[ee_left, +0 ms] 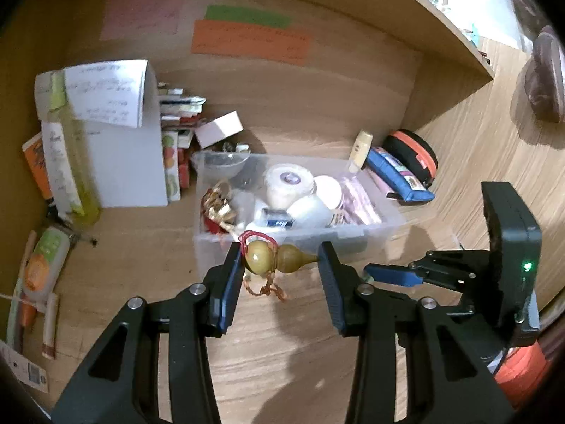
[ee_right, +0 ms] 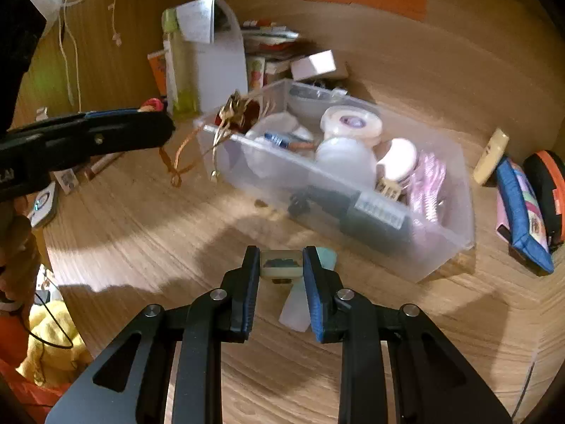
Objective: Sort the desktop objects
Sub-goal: 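Carry the gourd ornament and green packet over the clear box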
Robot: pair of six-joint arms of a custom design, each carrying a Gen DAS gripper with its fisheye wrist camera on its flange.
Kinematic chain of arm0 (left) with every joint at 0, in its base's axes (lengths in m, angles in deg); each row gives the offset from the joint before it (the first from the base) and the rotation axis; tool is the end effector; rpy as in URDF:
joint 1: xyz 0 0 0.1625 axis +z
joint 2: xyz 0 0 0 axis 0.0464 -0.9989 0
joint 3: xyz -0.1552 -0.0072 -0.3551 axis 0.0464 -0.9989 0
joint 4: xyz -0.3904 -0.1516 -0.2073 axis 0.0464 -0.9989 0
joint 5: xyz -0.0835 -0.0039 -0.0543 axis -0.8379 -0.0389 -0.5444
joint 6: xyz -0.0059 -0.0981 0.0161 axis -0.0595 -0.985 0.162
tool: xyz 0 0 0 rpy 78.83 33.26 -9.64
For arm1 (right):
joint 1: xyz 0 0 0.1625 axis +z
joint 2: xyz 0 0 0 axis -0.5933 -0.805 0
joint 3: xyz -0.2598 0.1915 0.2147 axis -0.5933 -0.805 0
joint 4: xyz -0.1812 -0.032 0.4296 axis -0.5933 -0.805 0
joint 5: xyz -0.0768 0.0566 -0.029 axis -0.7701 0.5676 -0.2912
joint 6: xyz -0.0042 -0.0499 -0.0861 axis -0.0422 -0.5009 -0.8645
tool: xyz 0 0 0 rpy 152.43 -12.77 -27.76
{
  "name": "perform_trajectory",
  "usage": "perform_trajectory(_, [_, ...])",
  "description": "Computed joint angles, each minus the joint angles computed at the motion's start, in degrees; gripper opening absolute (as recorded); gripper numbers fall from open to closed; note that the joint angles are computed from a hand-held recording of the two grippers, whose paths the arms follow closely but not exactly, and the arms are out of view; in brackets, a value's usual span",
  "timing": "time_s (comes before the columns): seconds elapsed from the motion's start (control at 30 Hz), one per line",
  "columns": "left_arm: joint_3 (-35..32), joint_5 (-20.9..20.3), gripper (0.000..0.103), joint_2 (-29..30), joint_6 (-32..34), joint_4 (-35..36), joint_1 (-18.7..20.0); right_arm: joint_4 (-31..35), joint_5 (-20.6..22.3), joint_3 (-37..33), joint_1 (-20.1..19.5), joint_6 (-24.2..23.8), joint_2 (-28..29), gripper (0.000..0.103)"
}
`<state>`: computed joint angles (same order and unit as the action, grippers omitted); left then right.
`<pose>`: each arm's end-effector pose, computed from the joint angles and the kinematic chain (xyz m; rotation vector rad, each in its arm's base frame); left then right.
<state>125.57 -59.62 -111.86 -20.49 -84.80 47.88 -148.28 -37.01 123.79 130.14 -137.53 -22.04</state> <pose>-0.3118 -0.6924 0.1462 0.5715 2.3980 -1.0956 0.1618 -0.7392 0.2354 1.2930 -2.3563 0.5124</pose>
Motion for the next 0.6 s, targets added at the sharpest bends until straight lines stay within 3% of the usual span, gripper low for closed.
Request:
perform_trajectory(0.3, [-6.6,-1.1,0.042,4.1,1.3,1.4,0.4,-2.0,4.0,-3.6,-0.1,2.8,0.2,0.022])
perform_trajectory(0.6, [-14.3,-2.4,0.042,8.9,0.7,5.6,1.9,-0.5,6.1,-10.7,-0.4,4.8,3.8,0.022])
